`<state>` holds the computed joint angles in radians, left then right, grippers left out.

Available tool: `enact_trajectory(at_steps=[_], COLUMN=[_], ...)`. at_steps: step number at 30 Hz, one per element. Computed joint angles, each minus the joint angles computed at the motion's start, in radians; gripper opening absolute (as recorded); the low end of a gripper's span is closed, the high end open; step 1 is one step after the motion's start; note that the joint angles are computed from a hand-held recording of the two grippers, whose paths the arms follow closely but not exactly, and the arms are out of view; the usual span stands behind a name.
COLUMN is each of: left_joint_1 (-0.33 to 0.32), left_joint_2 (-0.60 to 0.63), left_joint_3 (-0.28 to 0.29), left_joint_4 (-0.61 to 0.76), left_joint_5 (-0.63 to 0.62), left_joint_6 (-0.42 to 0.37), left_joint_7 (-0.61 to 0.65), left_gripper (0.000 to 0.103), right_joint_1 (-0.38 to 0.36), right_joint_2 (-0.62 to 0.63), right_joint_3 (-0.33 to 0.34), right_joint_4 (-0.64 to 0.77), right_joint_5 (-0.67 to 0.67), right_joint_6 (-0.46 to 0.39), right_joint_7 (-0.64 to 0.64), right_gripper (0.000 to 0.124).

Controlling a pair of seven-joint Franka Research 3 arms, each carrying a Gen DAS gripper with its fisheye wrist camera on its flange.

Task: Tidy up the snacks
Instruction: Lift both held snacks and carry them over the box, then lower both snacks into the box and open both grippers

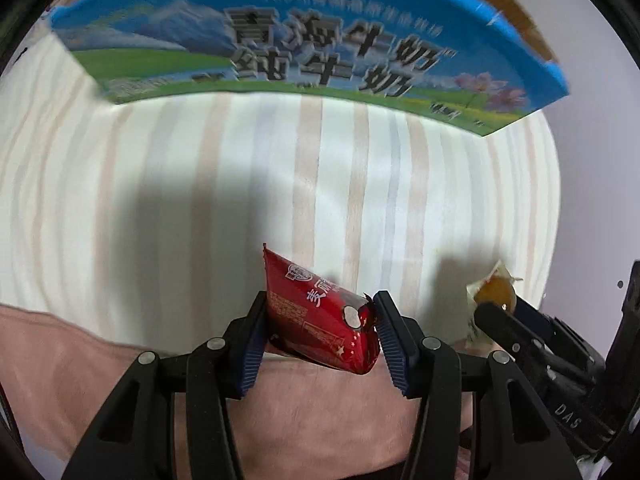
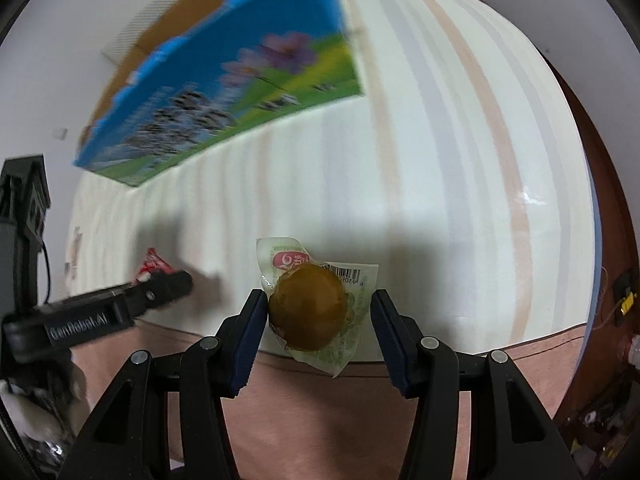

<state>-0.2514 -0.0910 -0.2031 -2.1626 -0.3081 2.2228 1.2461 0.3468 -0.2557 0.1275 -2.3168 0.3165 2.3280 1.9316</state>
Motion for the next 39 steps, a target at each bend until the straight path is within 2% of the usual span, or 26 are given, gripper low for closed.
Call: enact_trajectory(at_steps=[8, 12, 18, 21, 25, 34, 39], left_joint_1=[-0.002, 0.009, 0.047, 0.072, 0.099, 0.114, 0.110], left_joint_2=[-0.129, -0.120, 0.023, 0.129, 0.290, 0.605, 0.762], left_joint_3=[0.035, 0.053, 0.042, 0.034, 0.029, 0.028, 0.039], left_joint_4=[0.009, 0.090, 0.307, 0.446, 0.646, 1.019, 1.207], left_joint_5=[-0.009, 0.000, 0.080, 0.157, 0.246, 0.350, 0.375], left_joint_6=[0.033, 0.042, 0.033, -0.004, -0.103, -0.326, -0.451], left_joint_7=[0.041, 0.061, 0.056, 0.035, 0.016, -0.003, -0.016], left_gripper=[0.049, 0.049, 0.049, 0.049, 0.049, 0.049, 0.051], right_joint_1=[0.016, 0.008, -0.015, -0.021, -0.013, 0.010, 0.007], right_joint_2=[0.003, 0.038, 0.186, 0.294, 0.446, 0.822, 0.975], right_joint_3=[-0.001, -0.008, -0.020, -0.028, -0.045, -0.093, -0.104], right_joint_4=[0.136, 0.230, 0.456, 0.597, 0.787, 1.275, 1.465], right_joint_5=[0.022, 0.023, -0.032, -0.089, -0.152, -0.215, -0.207], right_joint_6=[0.001, 0.011, 0.010, -0.010, -0.069, -0.303, -0.406], right_joint_7=[-0.045, -0.067, -0.084, -0.070, -0.049, -0.023, -0.002], right_gripper=[0.055, 0.055, 0.055, 0.055, 0.055, 0.055, 0.055])
